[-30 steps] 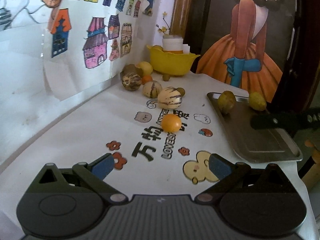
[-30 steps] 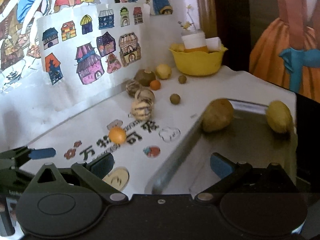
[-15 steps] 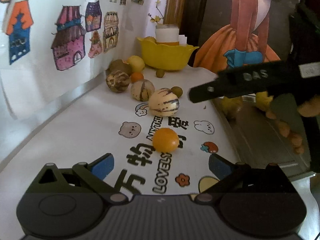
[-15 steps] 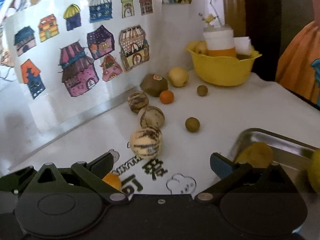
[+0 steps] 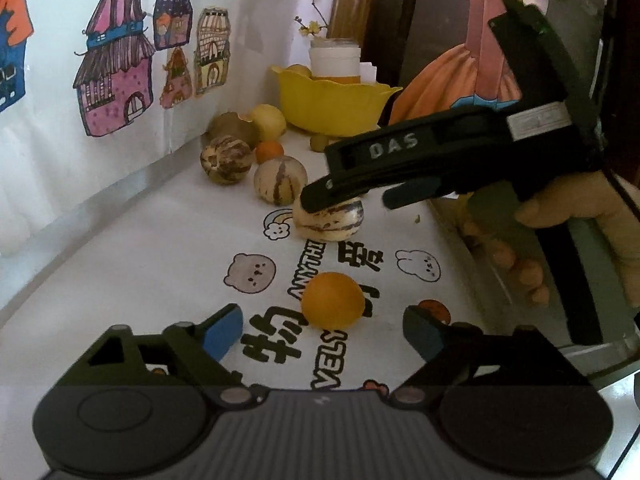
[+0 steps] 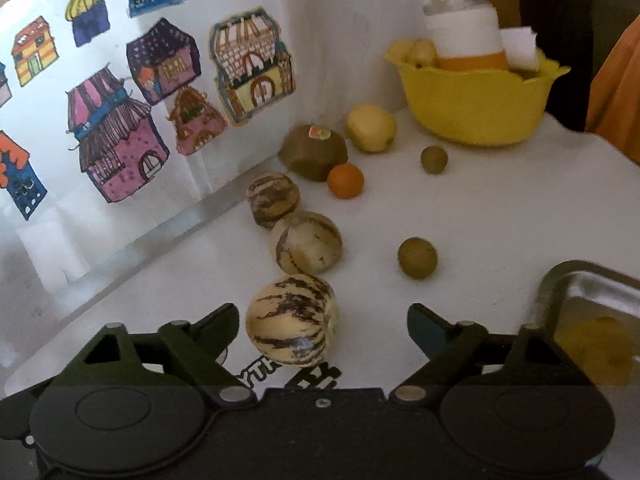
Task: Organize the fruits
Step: 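Grasp the striped pepino melon with the right tool while the left tool grasps the small orange, then carry the pepino and orange onto the metal tray while opening both tools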
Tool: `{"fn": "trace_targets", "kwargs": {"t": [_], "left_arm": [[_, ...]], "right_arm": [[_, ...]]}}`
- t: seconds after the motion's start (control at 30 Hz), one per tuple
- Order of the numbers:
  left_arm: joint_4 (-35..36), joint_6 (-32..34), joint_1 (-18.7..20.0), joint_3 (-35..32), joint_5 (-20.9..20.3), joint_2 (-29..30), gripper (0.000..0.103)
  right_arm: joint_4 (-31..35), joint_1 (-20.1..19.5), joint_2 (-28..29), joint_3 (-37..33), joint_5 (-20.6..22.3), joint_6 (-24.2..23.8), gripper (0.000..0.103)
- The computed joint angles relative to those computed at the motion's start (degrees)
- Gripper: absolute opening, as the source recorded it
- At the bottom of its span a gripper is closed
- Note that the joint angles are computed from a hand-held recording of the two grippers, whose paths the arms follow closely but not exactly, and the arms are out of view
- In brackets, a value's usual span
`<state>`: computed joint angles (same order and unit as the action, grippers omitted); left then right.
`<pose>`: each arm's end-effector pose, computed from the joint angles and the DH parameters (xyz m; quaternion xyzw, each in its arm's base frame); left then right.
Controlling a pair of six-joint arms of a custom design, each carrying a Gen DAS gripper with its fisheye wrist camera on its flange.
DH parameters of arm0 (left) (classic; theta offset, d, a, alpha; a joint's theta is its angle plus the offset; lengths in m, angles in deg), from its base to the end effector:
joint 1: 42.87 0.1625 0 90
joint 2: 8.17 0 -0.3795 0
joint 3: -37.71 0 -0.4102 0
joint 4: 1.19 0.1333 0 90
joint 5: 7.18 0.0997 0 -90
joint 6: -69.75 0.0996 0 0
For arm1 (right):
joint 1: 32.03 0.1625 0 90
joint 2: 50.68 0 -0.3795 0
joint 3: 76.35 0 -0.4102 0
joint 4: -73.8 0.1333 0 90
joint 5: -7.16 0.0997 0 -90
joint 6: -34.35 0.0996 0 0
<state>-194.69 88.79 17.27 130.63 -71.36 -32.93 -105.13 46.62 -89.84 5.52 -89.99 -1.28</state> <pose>-0.1606 -0.6347 -0.0748 0.3227 0.8735 -0.3146 0.1840 -0.0263 -0.7454 0.1275 0.1691 -0.9026 0.3364 0.2087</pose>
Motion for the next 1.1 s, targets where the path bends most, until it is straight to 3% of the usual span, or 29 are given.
{"fn": "trace_targets", "kwargs": {"t": [0.2,0.47,0.57,1.1], "left_arm": [[0.1,-0.1,0.1,-1.5,0.1,0.9,0.075],[0.9,-0.2,0.2,-2.3,-0.7,1.3,0.04],[1.3,-0.5,0.3,-2.6,-1.1,1.2,0.038],[0.7,-3.9,-0.1,-1.0,0.7,-0.2,0.037]], "right_arm": [[1.7,0.0,1.2,-1.3,0.1,0.2,0.08],[1.6,0.0,1.6,-1.6,1.4,-0.1,0.063],[1.8,-0.1,1.6,-1.4,2.3,0.3,0.057],[-2.6,-1.8,-1.2,3.2,6.2,3.3,0.055]]}}
